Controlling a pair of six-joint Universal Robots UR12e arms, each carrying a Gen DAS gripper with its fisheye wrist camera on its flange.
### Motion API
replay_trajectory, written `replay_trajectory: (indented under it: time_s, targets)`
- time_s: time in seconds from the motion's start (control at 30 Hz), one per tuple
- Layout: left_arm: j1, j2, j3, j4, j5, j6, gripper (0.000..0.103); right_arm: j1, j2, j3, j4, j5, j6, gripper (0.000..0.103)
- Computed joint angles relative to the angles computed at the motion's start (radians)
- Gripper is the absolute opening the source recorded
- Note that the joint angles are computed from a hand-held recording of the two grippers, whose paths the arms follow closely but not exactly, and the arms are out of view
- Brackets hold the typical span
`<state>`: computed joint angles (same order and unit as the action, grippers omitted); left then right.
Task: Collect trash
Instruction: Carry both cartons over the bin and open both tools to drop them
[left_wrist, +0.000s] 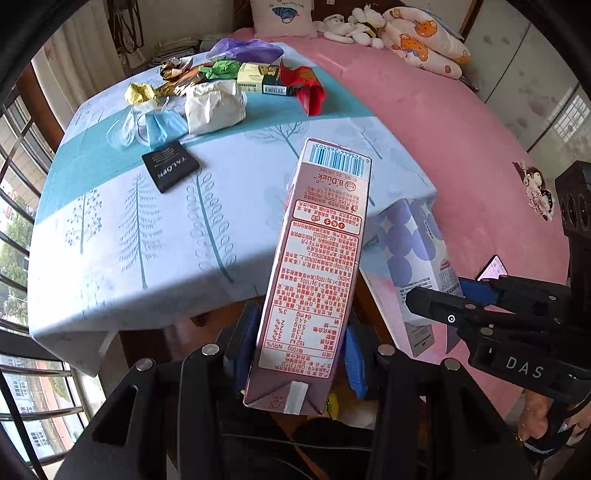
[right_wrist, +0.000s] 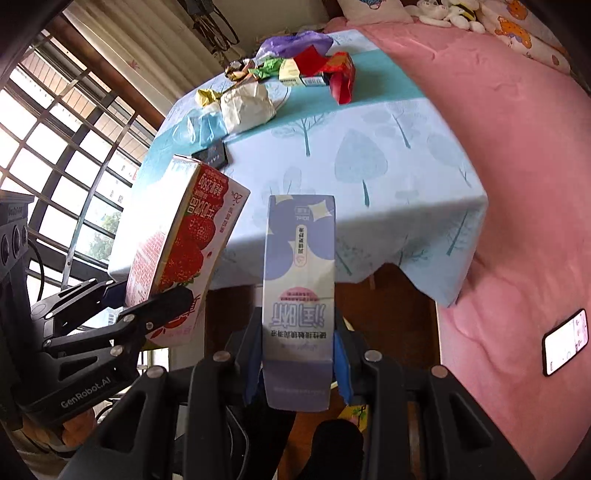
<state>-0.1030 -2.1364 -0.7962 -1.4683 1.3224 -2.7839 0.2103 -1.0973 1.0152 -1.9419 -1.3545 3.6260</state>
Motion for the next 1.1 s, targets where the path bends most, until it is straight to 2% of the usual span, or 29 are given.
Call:
replay_trajectory:
  time_s: [0.27,0.47,0.63,0.87,1.1]
  targets:
    - [-0.004,0.072,-0.176,0.001,0.078,-0.012,0.041,0.019,-0.026,0.117,0.013,0.067,0.033,0.033]
    - [0.0,0.085,-0.283,0.023,0.12,-0.031,0.041,0.034,0.002,0.177,0.018,0.105,0.054,0.033]
    - [0.01,0.072,-0.354,0.052,0.149,-0.06,0.041,0.044,0.047,0.209,-0.016,0.121,0.087,0.033]
    - [0.025,0.02,-0.414,0.092,0.173,-0.086,0.041,0.054,0.126,0.239,-0.108,0.127,0.128,0.033]
    - [0.029,-0.037,-0.441,0.145,0.185,-0.069,0.042,0.066,0.195,0.247,-0.174,0.112,0.187,0.034]
